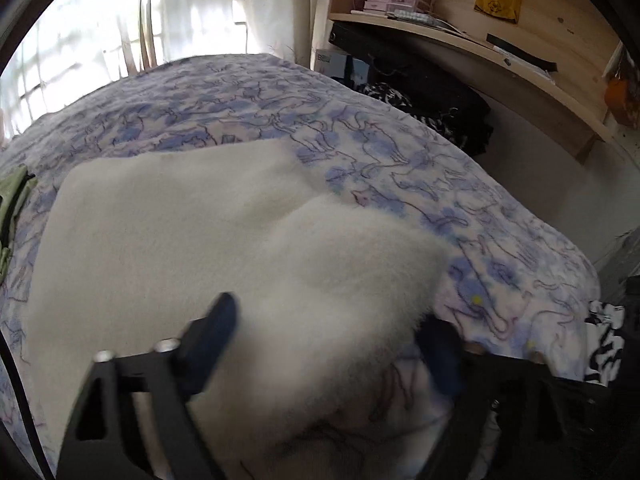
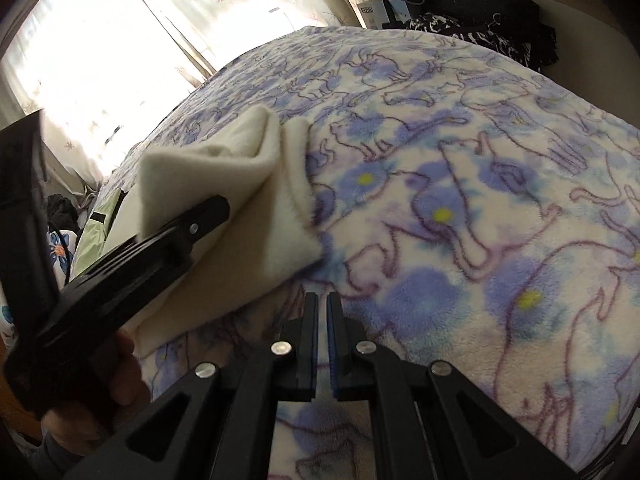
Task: Fold large clothes
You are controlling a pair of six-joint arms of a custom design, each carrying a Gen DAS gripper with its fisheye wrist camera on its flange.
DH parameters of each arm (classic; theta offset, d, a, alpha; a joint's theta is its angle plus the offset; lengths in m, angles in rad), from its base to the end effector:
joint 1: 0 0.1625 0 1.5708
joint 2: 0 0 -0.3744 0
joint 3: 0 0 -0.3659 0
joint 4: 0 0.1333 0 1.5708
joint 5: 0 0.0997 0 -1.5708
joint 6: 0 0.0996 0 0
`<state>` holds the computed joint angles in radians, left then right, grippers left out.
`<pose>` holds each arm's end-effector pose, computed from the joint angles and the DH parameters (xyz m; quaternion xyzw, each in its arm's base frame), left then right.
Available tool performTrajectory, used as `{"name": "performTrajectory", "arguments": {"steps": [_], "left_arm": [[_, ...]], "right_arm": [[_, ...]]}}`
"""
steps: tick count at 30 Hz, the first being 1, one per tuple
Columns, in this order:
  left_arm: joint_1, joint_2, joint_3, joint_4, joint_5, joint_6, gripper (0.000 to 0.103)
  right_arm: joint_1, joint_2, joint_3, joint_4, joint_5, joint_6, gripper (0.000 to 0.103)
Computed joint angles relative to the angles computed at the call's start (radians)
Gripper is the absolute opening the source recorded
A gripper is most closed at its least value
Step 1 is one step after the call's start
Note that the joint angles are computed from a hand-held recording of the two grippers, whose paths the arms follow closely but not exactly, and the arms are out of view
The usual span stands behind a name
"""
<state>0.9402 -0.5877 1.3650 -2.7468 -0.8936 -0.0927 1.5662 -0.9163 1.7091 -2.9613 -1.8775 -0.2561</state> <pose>-0.2514 -0.6763 0.0806 0.1823 0.9088 -0.2899 0.2384 0.1004 -0.6210 0.1765 0.0738 -0.9426 0.2695 0.1826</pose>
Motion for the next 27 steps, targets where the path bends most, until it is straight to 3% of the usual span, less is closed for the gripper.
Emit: {"name": "performTrajectory", "arguments": {"steps": [3, 5, 10, 13, 16, 20, 22, 25, 27], "left_arm": [[0.008, -0.099, 0.056, 0.09, -0.118, -0.107, 0.102], [0.006, -0.168, 0.118, 0.08, -0.116, -0.165, 0.102], [0.006, -0.305, 0.257, -0.008, 0.037, -0.234, 0.102], [0.017, -0.331, 0.254, 0.105, 0.179, -0.274, 0.102], [0.04, -0.349, 0.26, 0.167, 0.219, -0.293, 0.102], [0.086, -0.35, 0.231, 0.221, 0.15, -0.305, 0.096], [0.103, -0.339, 0.203, 0.277, 0.119, -0.337, 0.095], [0.124, -0.322, 0.175, 0.31, 0.071, -0.349, 0.095], [0.122, -0.32, 0.177, 0.3, 0.079, -0.35, 0.093]], "right_arm": [[0.012, -0.016, -0.001, -0.005, 0.01, -0.004, 0.024], [0.02, -0.029, -0.006, 0.0, 0.039, -0.002, 0.026], [0.056, -0.034, -0.068, 0.056, 0.106, -0.016, 0.026], [0.08, 0.013, -0.186, 0.189, 0.125, -0.022, 0.026], [0.103, 0.1, -0.337, 0.341, 0.09, -0.038, 0.026], [0.113, 0.254, -0.588, 0.608, 0.007, -0.013, 0.026], [0.106, 0.307, -0.667, 0.69, 0.005, -0.008, 0.026], [0.1, 0.323, -0.675, 0.675, 0.004, -0.021, 0.018], [0.102, 0.283, -0.605, 0.601, 0.018, -0.059, 0.015]]}}
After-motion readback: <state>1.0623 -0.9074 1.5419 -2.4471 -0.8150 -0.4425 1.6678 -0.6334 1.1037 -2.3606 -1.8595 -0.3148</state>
